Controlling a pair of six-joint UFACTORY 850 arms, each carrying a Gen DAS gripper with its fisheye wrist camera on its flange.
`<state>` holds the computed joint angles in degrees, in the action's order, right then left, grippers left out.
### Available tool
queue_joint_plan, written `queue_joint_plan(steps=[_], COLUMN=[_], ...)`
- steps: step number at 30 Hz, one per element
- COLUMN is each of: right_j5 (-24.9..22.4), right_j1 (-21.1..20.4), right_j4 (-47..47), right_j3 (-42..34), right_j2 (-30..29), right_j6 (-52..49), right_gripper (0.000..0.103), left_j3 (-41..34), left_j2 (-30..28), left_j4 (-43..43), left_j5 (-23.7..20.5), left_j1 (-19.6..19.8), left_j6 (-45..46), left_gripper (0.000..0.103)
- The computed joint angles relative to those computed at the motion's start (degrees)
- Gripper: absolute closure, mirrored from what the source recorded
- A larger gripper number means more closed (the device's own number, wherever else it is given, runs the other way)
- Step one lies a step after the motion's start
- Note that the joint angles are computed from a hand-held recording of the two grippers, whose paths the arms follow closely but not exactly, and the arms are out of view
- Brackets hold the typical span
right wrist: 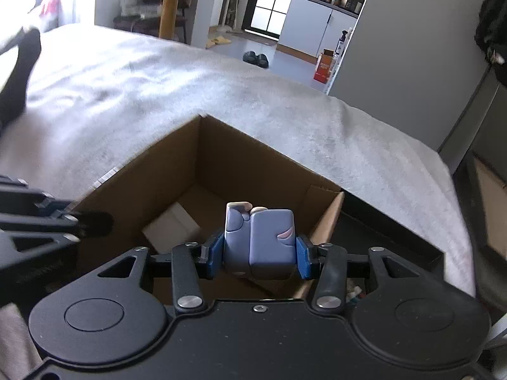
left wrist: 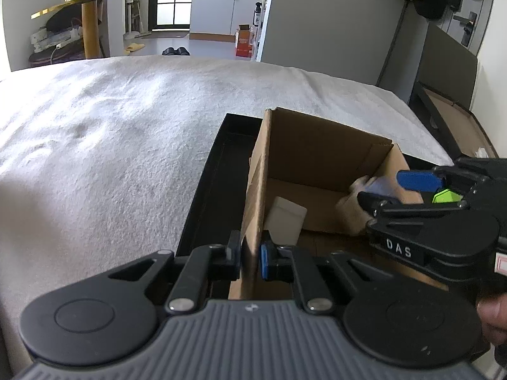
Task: Organize rigid objects
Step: 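Open the right gripper to release the cube into the box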
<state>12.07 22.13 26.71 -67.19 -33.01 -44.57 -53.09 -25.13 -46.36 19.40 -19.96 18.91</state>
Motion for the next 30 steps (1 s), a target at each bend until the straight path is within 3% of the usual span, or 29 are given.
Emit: queue_joint_plan(steps=[2, 7, 11, 17, 20, 22, 24, 30], right_j5=[1.5, 3.6, 2.6, 1.5, 1.1, 1.1, 1.1, 0.9], right_j1=[0.4, 0.4, -0.3, -1.7, -2.4, -2.9, -3.3, -5.2], right_j4=[4.7, 5.9, 4.3, -2.6, -5.0, -4.9, -5.0, -9.8], right_j3=[0.4, 2.1, 3.3, 6.2, 7.5, 8.2, 8.9, 10.1], right_j2=[0.3, 1.8, 3.4, 6.4, 7.4, 7.9, 8.4, 8.9], right_j6=[-4.8, -6.0, -2.1, 9.3, 13.0, 13.4, 14.2, 21.6], right_gripper=[0.057, 0.054, 0.054, 0.044, 0.044, 0.044, 0.043, 0.043], left_j3=[0.0, -0.1, -0.2, -0.8, -0.8, -0.7, -1.0, -1.6], left_j2=[0.0, 0.1, 0.1, 0.2, 0.4, 0.4, 0.3, 0.0], left_j4=[-0.9, -0.5, -0.2, -7.7, -9.5, -10.6, -13.9, -20.3], left_j5=[0.3, -0.3, -0.7, -1.6, -1.3, -0.4, 0.5, 2.1], left_j1=[-0.1, 0.0, 0.1, -0.6, -0.9, -1.3, -1.8, -2.7], left_j6=[0.7, -0.1, -0.7, 7.6, 9.5, 10.7, 14.5, 20.8], left_gripper=[0.092, 0.092, 0.091, 0.085, 0.076, 0.059, 0.05, 0.039])
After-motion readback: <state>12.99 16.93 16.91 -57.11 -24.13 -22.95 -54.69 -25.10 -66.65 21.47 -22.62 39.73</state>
